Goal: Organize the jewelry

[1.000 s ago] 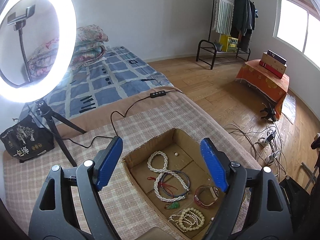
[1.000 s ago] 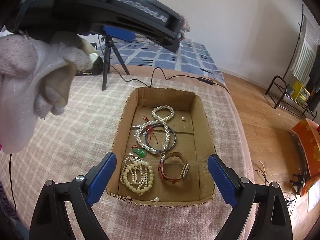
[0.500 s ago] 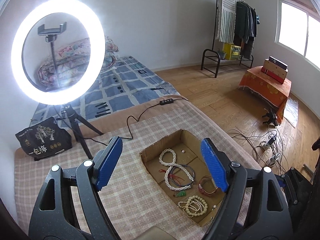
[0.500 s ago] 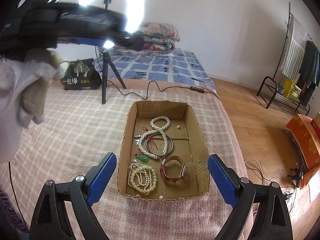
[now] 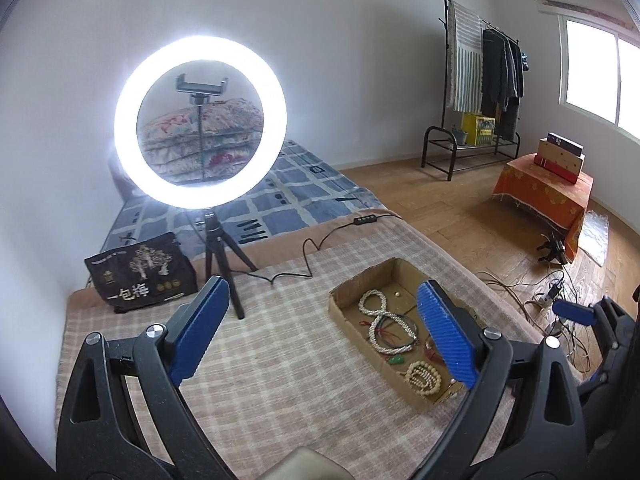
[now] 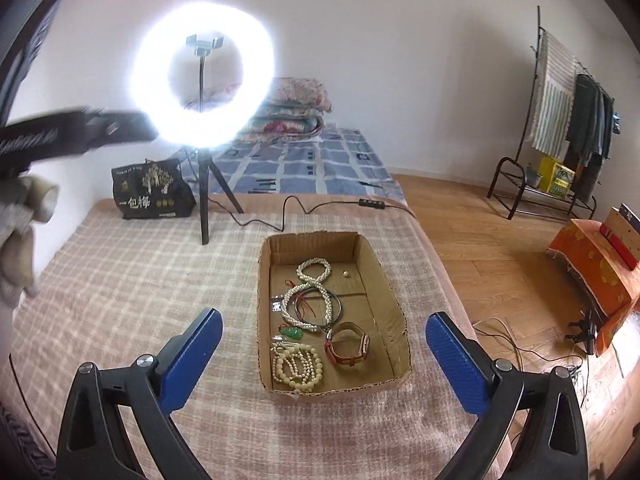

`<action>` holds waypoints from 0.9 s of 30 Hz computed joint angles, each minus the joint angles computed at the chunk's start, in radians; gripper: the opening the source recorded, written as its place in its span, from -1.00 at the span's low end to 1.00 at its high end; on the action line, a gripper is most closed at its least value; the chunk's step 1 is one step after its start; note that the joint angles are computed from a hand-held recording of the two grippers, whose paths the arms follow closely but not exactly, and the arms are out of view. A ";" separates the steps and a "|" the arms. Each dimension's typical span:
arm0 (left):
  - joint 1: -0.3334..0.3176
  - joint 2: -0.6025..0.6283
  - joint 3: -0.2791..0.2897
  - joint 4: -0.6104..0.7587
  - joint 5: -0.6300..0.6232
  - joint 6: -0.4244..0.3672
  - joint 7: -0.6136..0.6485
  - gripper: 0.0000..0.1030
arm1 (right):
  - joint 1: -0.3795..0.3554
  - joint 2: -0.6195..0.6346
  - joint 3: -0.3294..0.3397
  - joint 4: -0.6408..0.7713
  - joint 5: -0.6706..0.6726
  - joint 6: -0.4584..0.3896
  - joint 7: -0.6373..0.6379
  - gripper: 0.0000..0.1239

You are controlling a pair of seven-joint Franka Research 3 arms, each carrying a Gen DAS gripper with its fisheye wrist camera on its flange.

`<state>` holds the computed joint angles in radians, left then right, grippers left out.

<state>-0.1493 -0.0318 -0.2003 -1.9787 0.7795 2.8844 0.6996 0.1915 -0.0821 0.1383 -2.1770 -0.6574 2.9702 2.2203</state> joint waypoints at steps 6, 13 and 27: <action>0.048 -0.130 -0.013 -0.147 0.077 0.056 -0.099 0.96 | -0.039 -0.042 0.039 -0.015 -0.166 -0.014 0.193 0.66; 0.089 -0.230 -0.057 -0.263 0.075 0.081 -0.110 0.97 | -0.063 -0.073 0.069 -0.030 -0.281 -0.028 0.334 0.66; 0.158 -0.311 -0.151 -0.383 0.068 0.113 -0.140 0.99 | -0.045 -0.094 0.075 -0.014 -0.592 -0.081 0.624 0.66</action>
